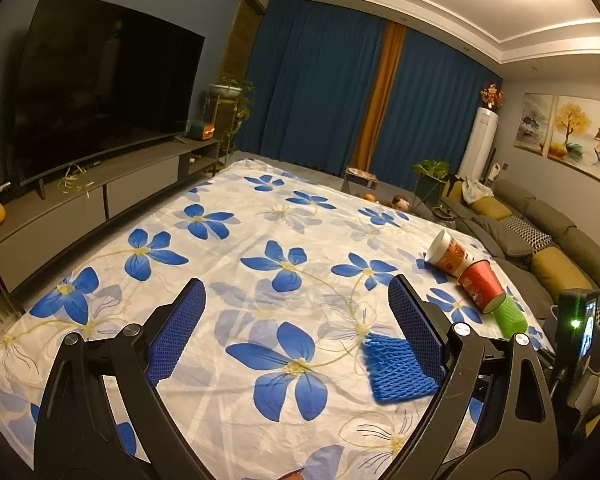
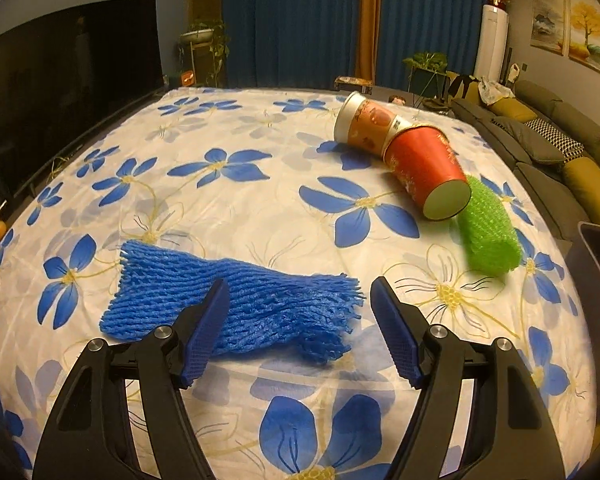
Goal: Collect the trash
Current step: 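Close the right tool on the blue foam net, then carry the blue net with the right tool over the grey bin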
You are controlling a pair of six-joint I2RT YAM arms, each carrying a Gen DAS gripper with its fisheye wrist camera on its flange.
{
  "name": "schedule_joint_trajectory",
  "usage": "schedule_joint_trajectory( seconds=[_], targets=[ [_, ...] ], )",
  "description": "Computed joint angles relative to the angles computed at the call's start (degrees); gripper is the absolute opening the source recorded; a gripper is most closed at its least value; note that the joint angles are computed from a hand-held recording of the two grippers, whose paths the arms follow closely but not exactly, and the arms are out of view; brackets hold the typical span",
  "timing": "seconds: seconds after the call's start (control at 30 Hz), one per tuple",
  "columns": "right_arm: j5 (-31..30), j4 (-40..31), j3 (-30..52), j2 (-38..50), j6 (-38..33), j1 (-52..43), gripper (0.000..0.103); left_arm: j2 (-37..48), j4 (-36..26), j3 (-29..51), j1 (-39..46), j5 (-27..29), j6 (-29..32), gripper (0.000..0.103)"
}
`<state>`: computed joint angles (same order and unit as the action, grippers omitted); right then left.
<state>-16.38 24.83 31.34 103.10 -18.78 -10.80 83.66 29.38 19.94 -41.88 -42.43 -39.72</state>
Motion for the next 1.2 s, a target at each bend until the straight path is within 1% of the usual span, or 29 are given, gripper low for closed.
schedule_joint_trajectory(
  seconds=[0.27,0.37,0.47,0.53,0.6,0.63,0.7,0.77,0.8,0.9,1.03,1.2],
  targets=[
    [0.99,-4.0,3.31,2.94,-0.67,1.12,0.067,0.67,0.01,0.39,0.56,0.2,0.15,0.091],
    [1.56,-6.67,5.22,4.36,-1.13,1.63,0.059,0.63,-0.33,0.54,0.52,0.01,0.04,0.091],
    [1.67,-7.34,5.67,4.86,-1.49,1.84,0.057,0.5,-0.44,0.45,0.48,-0.34,-0.12,0.091],
    [1.04,-7.86,5.84,4.99,-2.05,1.85,0.051,0.26,-0.61,0.36,0.6,-0.35,-0.28,0.091],
    [-0.11,-8.49,5.91,4.92,-2.62,1.75,0.038,0.2,-0.88,0.49,0.6,-0.31,-0.27,0.091],
    [-0.65,-8.66,5.76,4.79,-2.99,1.82,0.036,0.15,-0.78,0.41,0.63,-0.27,-0.08,0.091],
    [-1.87,-9.07,5.64,4.67,-3.59,1.8,0.022,-0.03,-0.8,0.35,0.59,-0.23,0.29,0.091],
    [-3.42,-9.75,5.74,4.58,-4.01,1.59,0.013,-0.08,-1.09,0.56,0.24,-0.4,0.32,0.091],
    [-3.88,-9.68,5.61,4.45,-4.05,1.53,0.012,-0.04,-1.14,0.63,0.15,-0.39,0.45,0.091],
    [-6.03,-8.96,4.85,3.73,-3.98,0.59,0.01,0.55,-1.65,1.37,-0.57,-0.71,0.46,0.091],
    [-8.87,-4.76,1.24,0.49,-3.98,-1.93,0.009,2.02,-1.93,2.94,-1.57,-1.14,1.13,0.091],
    [-12.63,-1.56,-2.78,-6.57,-3.47,-7.86,0.009,4.2,-2.44,6.34,-3.33,-0.96,2.32,0.091]
  ],
)
